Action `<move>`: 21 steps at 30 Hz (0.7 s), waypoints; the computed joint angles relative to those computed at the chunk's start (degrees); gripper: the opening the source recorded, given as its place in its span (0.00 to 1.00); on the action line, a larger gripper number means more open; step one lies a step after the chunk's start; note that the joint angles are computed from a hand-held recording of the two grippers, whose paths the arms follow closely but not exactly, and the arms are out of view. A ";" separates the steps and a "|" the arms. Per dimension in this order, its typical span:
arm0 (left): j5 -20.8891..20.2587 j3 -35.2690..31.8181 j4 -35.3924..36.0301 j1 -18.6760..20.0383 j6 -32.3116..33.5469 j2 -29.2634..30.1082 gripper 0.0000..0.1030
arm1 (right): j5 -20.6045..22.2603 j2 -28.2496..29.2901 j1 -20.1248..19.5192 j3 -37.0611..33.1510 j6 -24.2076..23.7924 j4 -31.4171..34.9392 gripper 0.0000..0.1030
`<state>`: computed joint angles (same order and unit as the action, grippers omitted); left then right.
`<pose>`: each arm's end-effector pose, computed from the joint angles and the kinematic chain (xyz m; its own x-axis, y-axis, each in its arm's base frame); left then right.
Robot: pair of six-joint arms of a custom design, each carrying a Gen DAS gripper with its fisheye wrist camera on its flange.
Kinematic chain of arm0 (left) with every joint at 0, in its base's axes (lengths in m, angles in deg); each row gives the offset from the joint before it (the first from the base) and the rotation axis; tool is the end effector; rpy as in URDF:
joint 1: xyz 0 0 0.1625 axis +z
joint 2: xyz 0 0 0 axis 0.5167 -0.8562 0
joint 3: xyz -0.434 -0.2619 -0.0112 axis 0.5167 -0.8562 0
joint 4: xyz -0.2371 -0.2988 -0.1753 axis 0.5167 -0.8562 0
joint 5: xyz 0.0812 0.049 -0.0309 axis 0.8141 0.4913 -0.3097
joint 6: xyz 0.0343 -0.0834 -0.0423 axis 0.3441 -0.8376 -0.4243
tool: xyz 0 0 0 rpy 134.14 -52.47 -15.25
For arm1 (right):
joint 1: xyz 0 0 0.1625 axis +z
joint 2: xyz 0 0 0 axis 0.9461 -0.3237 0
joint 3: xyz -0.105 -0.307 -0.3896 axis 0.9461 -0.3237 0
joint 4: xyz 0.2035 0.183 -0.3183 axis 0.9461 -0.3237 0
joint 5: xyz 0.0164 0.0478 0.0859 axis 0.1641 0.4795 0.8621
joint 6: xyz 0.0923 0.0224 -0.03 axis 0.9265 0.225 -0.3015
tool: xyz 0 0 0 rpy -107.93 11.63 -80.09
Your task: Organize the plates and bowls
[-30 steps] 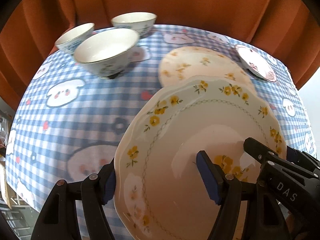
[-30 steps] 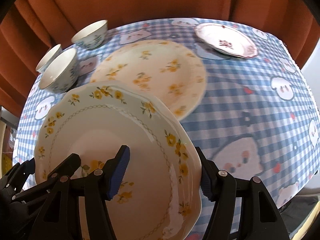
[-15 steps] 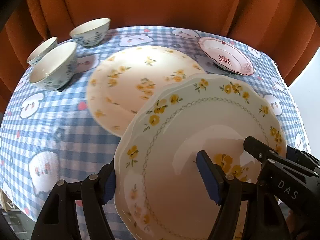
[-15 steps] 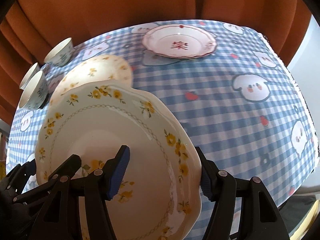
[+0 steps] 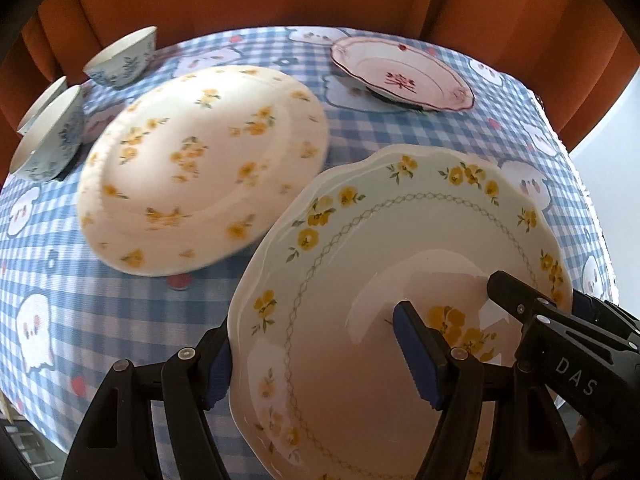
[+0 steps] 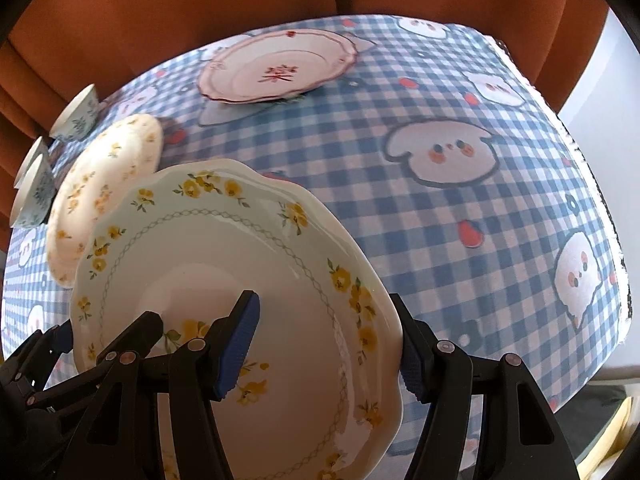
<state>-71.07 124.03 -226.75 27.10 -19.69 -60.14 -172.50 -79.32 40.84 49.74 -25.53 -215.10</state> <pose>-0.0175 -0.4160 0.1302 -0.7809 -0.0899 -0.6181 0.1747 0.9187 -0.3543 0.2433 -0.4386 -0.0456 -0.7310 -0.0041 0.6824 -0.2257 0.9452 -0.2361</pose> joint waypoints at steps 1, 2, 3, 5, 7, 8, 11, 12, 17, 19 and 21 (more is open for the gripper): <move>-0.23 -0.15 -0.06 0.01 -0.18 0.46 0.71 | -0.02 -0.19 -0.50 0.16 -0.32 -0.07 0.66; -0.50 -0.54 0.04 0.21 -0.19 0.96 0.71 | -0.02 -0.25 -0.82 0.17 -0.44 0.00 0.66; -0.84 -1.00 0.24 0.48 -0.20 1.45 0.71 | -0.02 -0.33 -1.17 0.18 -0.51 0.17 0.66; -0.72 -1.70 0.37 0.63 -0.43 2.40 0.71 | 0.05 -0.50 -1.99 0.13 -0.66 0.73 0.66; -0.54 -2.30 0.77 0.90 -0.50 2.90 0.71 | 0.08 -0.56 -2.63 -0.21 -1.12 1.48 0.65; -0.04 -2.54 0.93 0.86 -0.64 3.14 0.70 | 0.19 -0.57 -2.94 -0.36 -1.46 1.64 0.65; 1.74 -2.93 0.35 0.68 -0.24 4.06 0.70 | 1.46 -0.57 -3.98 -0.89 -2.15 2.02 0.65; 2.01 -2.95 -0.22 0.77 -0.17 4.27 0.71 | 1.64 -0.51 -4.18 -1.10 -2.19 2.20 0.65; 1.88 -3.70 0.91 1.36 0.12 3.87 0.71 | 1.22 -0.18 -4.14 -1.78 -1.94 2.17 0.65; 1.38 -3.95 2.14 1.60 0.51 3.31 0.73 | 1.30 -0.30 -4.18 -1.81 -1.52 2.47 0.65; 0.84 -3.76 2.70 1.63 0.90 2.77 0.74 | 1.10 -0.26 -4.04 -1.83 -0.73 2.87 0.65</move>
<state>-70.23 120.27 -224.04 28.73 -18.79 -57.37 -171.40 -79.58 36.79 47.91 -26.26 -212.22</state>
